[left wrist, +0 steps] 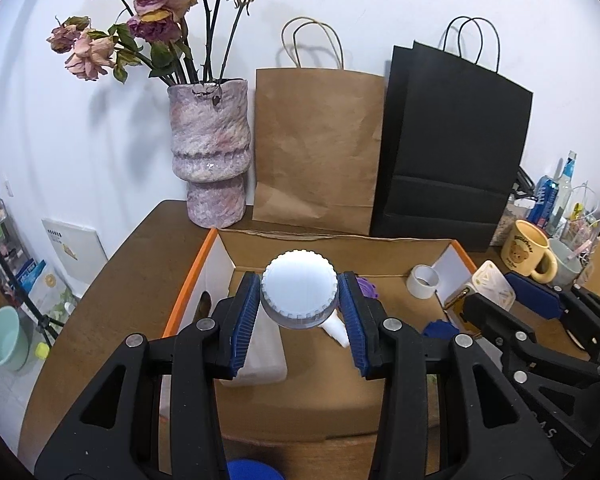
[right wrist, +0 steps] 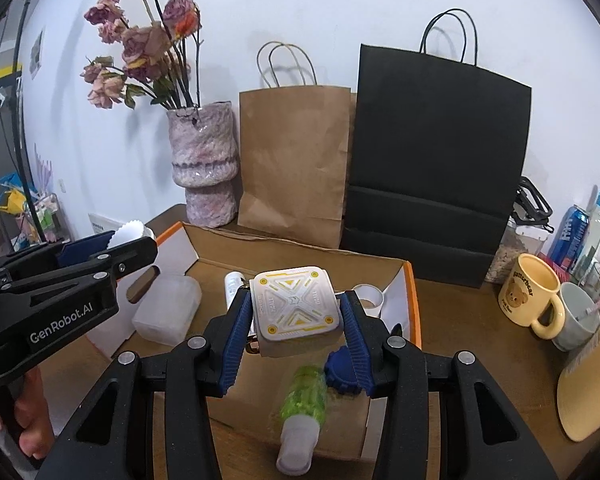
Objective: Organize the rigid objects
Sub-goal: 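Carry the white cap with the left tool while the right carries the block over the box, then open both tools to drop the cap and block into the box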
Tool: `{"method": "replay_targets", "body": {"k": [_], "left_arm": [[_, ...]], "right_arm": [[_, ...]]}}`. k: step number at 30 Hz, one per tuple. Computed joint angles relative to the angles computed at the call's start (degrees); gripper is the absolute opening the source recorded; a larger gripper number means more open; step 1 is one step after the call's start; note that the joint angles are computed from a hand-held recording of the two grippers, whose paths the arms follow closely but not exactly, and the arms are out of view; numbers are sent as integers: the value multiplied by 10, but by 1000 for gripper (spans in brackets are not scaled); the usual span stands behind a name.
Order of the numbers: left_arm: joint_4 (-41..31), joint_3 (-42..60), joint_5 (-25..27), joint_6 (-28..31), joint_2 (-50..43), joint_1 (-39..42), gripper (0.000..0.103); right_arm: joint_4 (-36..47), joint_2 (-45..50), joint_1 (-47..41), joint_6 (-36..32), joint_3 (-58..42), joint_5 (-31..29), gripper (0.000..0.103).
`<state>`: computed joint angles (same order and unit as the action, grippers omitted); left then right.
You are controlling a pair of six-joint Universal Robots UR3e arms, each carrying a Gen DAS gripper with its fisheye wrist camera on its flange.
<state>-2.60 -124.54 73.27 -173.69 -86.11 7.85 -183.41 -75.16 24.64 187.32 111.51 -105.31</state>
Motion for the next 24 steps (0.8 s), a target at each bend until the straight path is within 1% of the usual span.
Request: {"method": "replay_targets", "body": {"k": [4, 11, 21, 22, 23, 24], "left_arm": [[10, 26, 18, 2, -39, -10, 37], [18, 58, 40, 7, -87, -21, 37], [11, 67, 51, 10, -103, -20, 38], [10, 68, 54, 11, -104, -21, 47], [11, 69, 58, 9, -105, -22, 65], [14, 70, 67, 5, -107, -23, 76]], "right_arm": [[13, 14, -17, -15, -17, 18, 50], [31, 40, -34, -30, -43, 30, 50], [49, 45, -42, -38, -46, 52, 51], [53, 45, -42, -38, -48, 50, 52], [53, 45, -41, -38, -47, 45, 56], [55, 44, -36, -38, -49, 31, 72]]}}
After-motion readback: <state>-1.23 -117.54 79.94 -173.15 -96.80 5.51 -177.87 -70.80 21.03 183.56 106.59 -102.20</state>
